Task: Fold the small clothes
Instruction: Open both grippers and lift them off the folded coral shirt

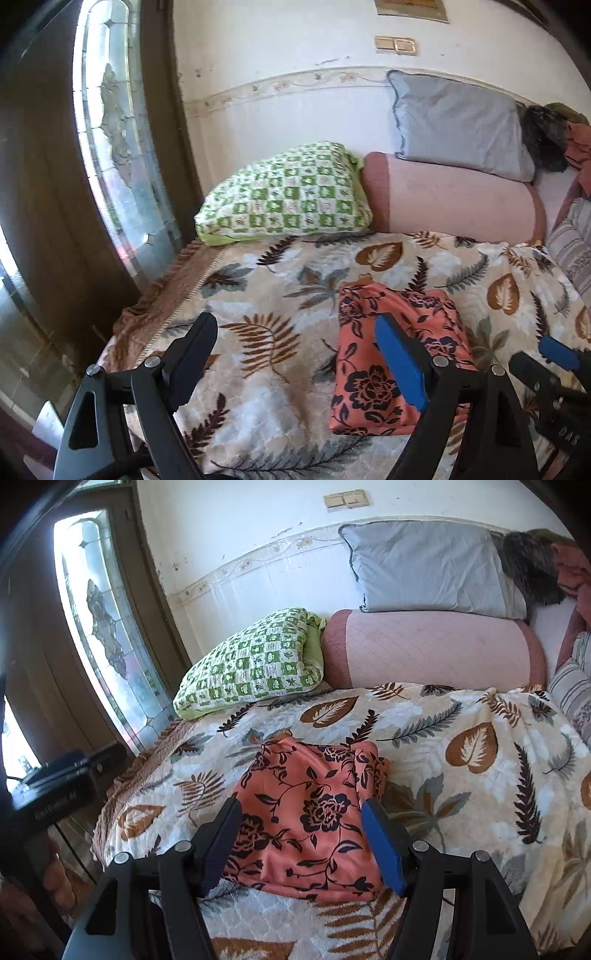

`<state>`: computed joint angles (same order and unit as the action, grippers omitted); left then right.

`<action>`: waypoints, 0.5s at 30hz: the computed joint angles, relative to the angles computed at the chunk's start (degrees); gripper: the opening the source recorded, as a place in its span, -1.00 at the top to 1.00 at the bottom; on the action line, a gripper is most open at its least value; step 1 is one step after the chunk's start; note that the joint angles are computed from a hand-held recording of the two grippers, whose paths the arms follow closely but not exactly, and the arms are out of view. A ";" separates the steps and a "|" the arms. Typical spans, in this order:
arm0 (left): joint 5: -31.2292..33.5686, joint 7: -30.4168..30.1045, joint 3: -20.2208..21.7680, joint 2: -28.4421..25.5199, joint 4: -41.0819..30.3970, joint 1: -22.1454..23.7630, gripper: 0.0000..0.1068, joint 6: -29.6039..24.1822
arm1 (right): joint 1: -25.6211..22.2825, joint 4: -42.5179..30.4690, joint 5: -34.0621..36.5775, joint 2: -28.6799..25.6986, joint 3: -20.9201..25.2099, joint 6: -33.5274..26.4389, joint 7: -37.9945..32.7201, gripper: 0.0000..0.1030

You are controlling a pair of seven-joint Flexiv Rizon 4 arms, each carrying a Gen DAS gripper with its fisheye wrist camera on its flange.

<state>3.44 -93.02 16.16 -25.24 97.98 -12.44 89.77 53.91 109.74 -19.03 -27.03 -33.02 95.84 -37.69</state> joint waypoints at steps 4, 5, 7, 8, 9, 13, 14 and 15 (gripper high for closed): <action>-0.54 2.28 -3.65 1.17 2.34 2.85 -0.65 2.13 | 2.57 1.11 -0.06 -0.12 -2.27 -0.05 -0.09 -0.37; -1.83 4.30 -6.95 1.74 3.33 5.39 -0.65 2.17 | 2.67 1.23 -0.02 -0.15 -2.23 -0.10 -0.18 -0.37; -4.11 6.88 -10.75 2.30 4.87 8.21 -0.65 2.92 | 3.05 1.60 0.11 -0.19 -2.31 -0.01 -0.28 -0.37; -5.02 8.05 -12.03 2.46 5.53 9.15 -0.65 3.43 | 3.49 1.76 0.20 -0.29 -2.71 -0.02 -0.26 -0.37; -5.73 8.95 -12.53 2.56 5.91 9.40 -0.65 3.57 | 3.83 1.82 0.24 -0.35 -3.01 -0.20 -0.31 -0.37; -7.27 10.60 -11.10 2.29 6.13 7.79 -0.65 3.64 | 4.20 1.78 0.35 -0.47 -3.27 -0.37 -0.16 -0.37; -7.43 10.77 -10.46 2.15 6.00 7.16 -0.65 3.63 | 4.56 1.78 0.42 -0.55 -3.61 -0.44 0.03 -0.37; -7.75 10.96 -10.29 2.17 6.08 6.94 -0.65 3.65 | 5.18 1.85 0.44 -0.64 -4.31 -0.51 0.25 -0.37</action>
